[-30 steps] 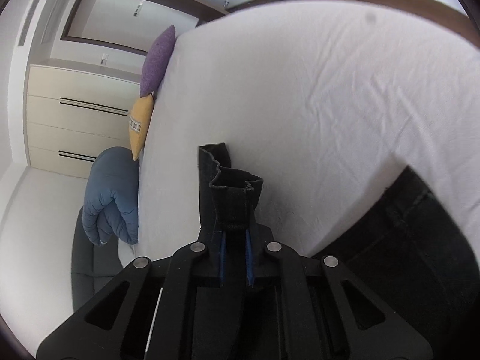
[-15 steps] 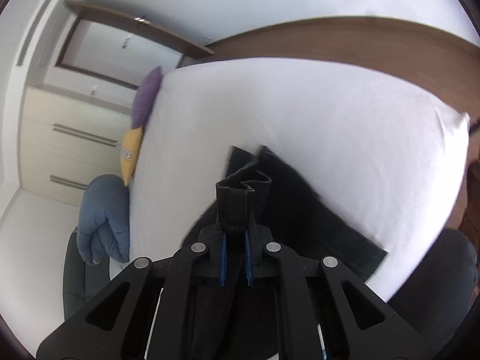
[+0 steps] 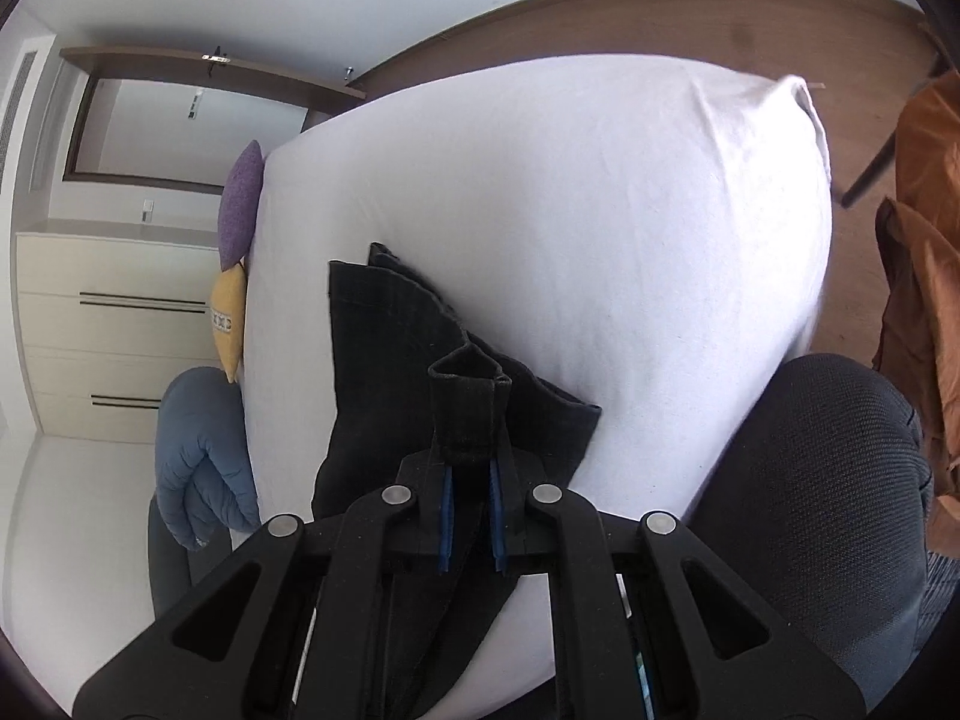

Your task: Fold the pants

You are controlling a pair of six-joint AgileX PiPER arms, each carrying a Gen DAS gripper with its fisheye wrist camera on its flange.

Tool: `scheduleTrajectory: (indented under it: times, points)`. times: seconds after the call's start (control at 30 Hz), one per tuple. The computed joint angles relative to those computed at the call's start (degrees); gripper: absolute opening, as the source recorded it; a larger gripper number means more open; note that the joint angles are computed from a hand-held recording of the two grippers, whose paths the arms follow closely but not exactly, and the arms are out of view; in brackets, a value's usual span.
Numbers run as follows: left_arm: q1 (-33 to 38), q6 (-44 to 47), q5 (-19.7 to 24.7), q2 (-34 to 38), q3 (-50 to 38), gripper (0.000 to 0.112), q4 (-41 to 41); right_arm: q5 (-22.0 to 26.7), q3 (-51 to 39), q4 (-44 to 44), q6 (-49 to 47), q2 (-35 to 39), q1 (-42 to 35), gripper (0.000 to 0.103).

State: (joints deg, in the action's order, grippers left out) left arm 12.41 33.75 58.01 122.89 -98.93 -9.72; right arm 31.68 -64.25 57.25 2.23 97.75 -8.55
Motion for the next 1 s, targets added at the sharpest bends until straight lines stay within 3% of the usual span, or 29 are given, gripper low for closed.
scheduleTrajectory:
  times: [0.13,0.23,0.33,0.37,0.43,0.47,0.5,0.53,0.63,0.73,0.8,0.87,1.0]
  points:
    - [0.9,2.3,0.2,-0.3,0.8,0.077,-0.8,0.2,-1.4,-1.8,0.7,3.5,-0.3,0.008]
    - [1.1,3.1,0.0,-1.0,1.7,0.077,0.0,-0.9,1.0,8.8,-9.0,6.0,-1.3,0.008]
    - [1.2,3.9,-2.0,-2.1,3.7,0.077,0.1,2.9,1.6,12.5,-13.2,5.0,-3.2,0.012]
    - [1.2,4.1,-2.9,-2.6,4.7,0.077,-0.2,3.0,2.3,13.8,-14.5,3.8,-3.8,0.018]
    - [1.9,4.9,-4.0,-2.8,6.0,0.079,-1.6,-1.9,4.6,9.5,-10.5,-0.8,-3.5,0.031]
    - [2.1,4.8,-4.4,-2.7,6.3,0.08,-2.2,-4.2,5.5,4.9,-6.0,-3.2,-3.2,0.06]
    - [2.1,4.8,-4.9,-2.7,6.8,0.081,-2.5,-5.6,6.6,2.7,-3.2,-5.2,-3.1,0.081]
    - [1.8,4.5,-5.3,-2.5,6.8,0.084,-2.3,-6.2,8.3,2.7,-2.7,-7.5,-3.3,0.082]
    - [1.0,4.1,-6.2,-2.3,7.5,0.088,-1.8,1.8,9.2,10.1,-12.7,-9.0,-3.6,0.081]
    - [0.2,2.9,-5.5,-1.4,6.0,0.09,-1.1,6.0,12.0,21.1,-23.4,-9.4,0.7,0.078]
    - [-0.2,2.3,-5.5,-1.1,5.7,0.09,-0.9,9.1,12.8,28.3,-28.3,-7.0,4.8,0.067]
    - [-0.5,1.9,-6.1,-1.0,5.9,0.091,-0.9,9.2,11.6,28.4,-28.0,-4.3,8.6,0.057]
    - [-1.0,1.2,-8.1,-2.1,8.5,0.092,-0.9,11.0,11.3,31.9,-27.7,0.9,13.1,0.056]
